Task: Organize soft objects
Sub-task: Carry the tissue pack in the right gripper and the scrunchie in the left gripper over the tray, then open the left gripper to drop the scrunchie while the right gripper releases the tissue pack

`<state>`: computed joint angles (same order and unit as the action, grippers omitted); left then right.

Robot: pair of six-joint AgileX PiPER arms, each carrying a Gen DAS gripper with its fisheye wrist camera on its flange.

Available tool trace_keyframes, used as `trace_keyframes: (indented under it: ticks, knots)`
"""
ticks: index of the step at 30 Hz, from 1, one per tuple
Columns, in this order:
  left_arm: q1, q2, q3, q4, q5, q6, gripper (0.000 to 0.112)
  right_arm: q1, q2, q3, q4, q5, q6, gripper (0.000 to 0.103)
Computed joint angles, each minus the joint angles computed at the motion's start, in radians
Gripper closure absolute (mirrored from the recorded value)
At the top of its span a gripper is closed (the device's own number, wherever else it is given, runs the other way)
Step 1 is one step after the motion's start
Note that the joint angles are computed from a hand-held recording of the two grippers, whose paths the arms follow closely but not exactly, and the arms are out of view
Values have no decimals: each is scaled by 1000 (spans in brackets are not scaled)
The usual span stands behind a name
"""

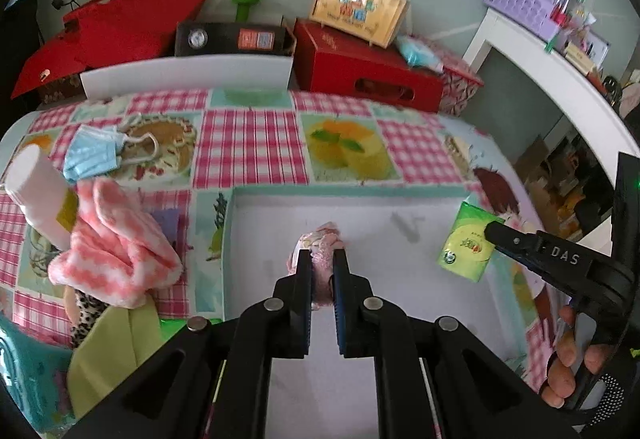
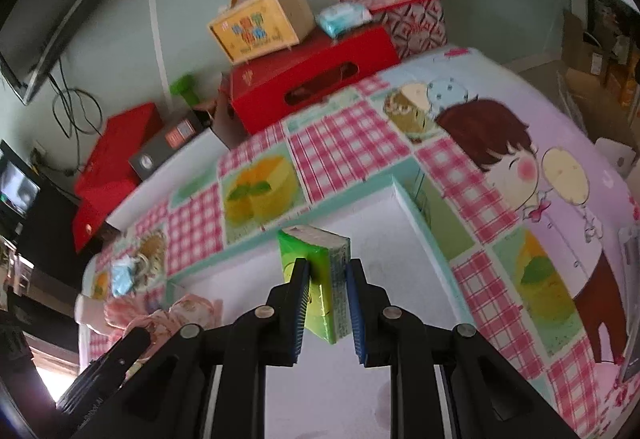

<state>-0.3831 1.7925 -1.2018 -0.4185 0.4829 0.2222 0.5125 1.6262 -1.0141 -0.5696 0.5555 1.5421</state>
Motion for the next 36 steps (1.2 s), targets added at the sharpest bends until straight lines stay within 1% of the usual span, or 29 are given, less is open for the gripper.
trace_keyframes:
  ticks: [4, 7, 10, 12, 16, 17, 18, 20, 21, 25, 28, 29, 31, 32, 33, 34, 35, 36]
  knots:
    - [-9, 20, -6, 32, 3, -27, 103, -28, 62, -5, 100, -36, -90, 83]
    - [-15, 30, -10, 61, 7, -50, 100, -29, 82, -12, 122, -27, -111, 83]
    - [-17, 34, -12, 65, 11, -51, 94, -29, 89, -19, 129, -9, -119, 83]
    - [-21, 31, -13, 87, 10, -69, 87, -30, 89, -22, 134, 0, -121, 83]
    - [-22, 10, -5, 111, 7, -85, 80, -21, 74, -34, 118, 31, -111, 83]
    - [-20, 1, -1, 107, 3, -80, 74, -13, 67, -40, 100, 44, -101, 82]
    - [-18, -11, 4, 106, -1, -79, 65, -9, 62, -46, 90, 55, -99, 82]
    - [-12, -27, 11, 101, -6, -76, 55, 10, 51, -64, 57, 88, -83, 82]
    - [-8, -38, 15, 101, -11, -76, 52, 23, 45, -73, 37, 106, -70, 82]
    - [-4, -66, 27, 157, -34, -131, 50, 50, 46, -105, 7, 139, -62, 82]
    - [2, -78, 30, 224, -46, -205, 50, 57, 72, -138, 31, 157, -102, 80]
    - [1, -80, 30, 259, -49, -242, 50, 57, 79, -143, 39, 158, -114, 77]
    - [1, -86, 34, 330, -60, -311, 50, 62, 93, -158, 46, 166, -127, 64]
    - [0, -89, 36, 361, -64, -341, 50, 69, 95, -162, 37, 172, -122, 47]
    - [-3, -93, 39, 413, -70, -392, 50, 77, 98, -170, 20, 183, -112, 33]
    - [-4, -100, 44, 451, -78, -429, 48, 85, 99, -174, 3, 191, -99, 30]
    - [-5, -106, 52, 482, -87, -458, 40, 94, 98, -178, -18, 199, -81, 29]
    - [-5, -114, 61, 511, -100, -486, 31, 98, 97, -179, -30, 201, -73, 23]
